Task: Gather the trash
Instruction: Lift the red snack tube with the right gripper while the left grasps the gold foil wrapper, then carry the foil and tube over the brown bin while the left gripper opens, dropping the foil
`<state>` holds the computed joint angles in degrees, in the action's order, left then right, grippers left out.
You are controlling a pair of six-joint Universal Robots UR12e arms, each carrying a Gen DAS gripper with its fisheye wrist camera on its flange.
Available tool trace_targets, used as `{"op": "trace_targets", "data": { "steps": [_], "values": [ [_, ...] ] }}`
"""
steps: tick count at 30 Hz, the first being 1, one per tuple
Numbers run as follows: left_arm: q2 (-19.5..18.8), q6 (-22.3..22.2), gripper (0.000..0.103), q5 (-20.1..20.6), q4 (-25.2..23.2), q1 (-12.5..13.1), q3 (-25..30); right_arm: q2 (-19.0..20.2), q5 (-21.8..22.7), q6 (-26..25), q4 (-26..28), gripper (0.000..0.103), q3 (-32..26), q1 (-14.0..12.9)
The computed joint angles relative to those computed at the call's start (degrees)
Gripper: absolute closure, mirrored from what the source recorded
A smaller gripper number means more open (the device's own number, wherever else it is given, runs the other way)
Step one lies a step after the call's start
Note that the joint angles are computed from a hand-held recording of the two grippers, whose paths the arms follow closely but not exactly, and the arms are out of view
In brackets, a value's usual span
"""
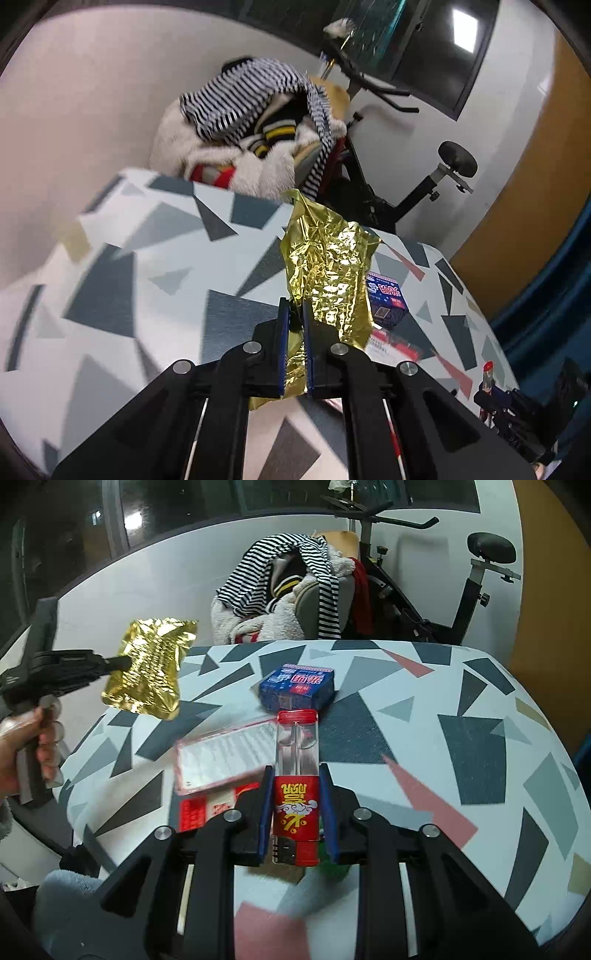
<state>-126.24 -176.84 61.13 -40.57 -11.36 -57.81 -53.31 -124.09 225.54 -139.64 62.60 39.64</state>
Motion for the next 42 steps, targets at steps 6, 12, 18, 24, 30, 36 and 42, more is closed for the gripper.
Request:
{"op": "trace_targets", "data": {
  "steps": [6, 12, 18, 24, 30, 36, 42],
  "values": [
    [6.2, 3.1, 0.096, -0.2, 5.0, 1.1, -8.2, 0.0, -1.2, 1.1, 0.3, 0.077, -0.5, 1.8],
    [12.9, 8.0, 0.096, -3.3, 6.3, 2.1, -17.8, -0.4, -2.5, 1.5, -0.5, 0.077, 0.0, 3.4],
    [18.3, 10.8, 0.096, -5.9, 7.3, 2.9, -27.2, -1.0, -3.7, 1.6, -1.1, 0.077, 1.1, 4.9],
    [22.5, 17.1, 0.096, -5.6, 7.3, 2.9, -35.6, -1.7, -3.2, 2.0, -2.1, 0.077, 3.3, 6.1],
    [24.9, 27.6, 0.096, -2.2, 6.1, 2.0, -41.7, -1.6, -2.5, 2.2, -2.3, 0.077, 4.8, 7.0],
    [24.8, 33.2, 0.096, -1.0, 4.1, 1.0, -44.0, -1.5, -0.7, 3.9, -4.2, 0.077, 6.8, 7.4],
    [23.0, 34.2, 0.096, 1.4, -0.1, 0.2, -43.2, -1.0, 0.3, 3.6, -4.3, 0.077, 7.1, 7.5]
  ]
}}
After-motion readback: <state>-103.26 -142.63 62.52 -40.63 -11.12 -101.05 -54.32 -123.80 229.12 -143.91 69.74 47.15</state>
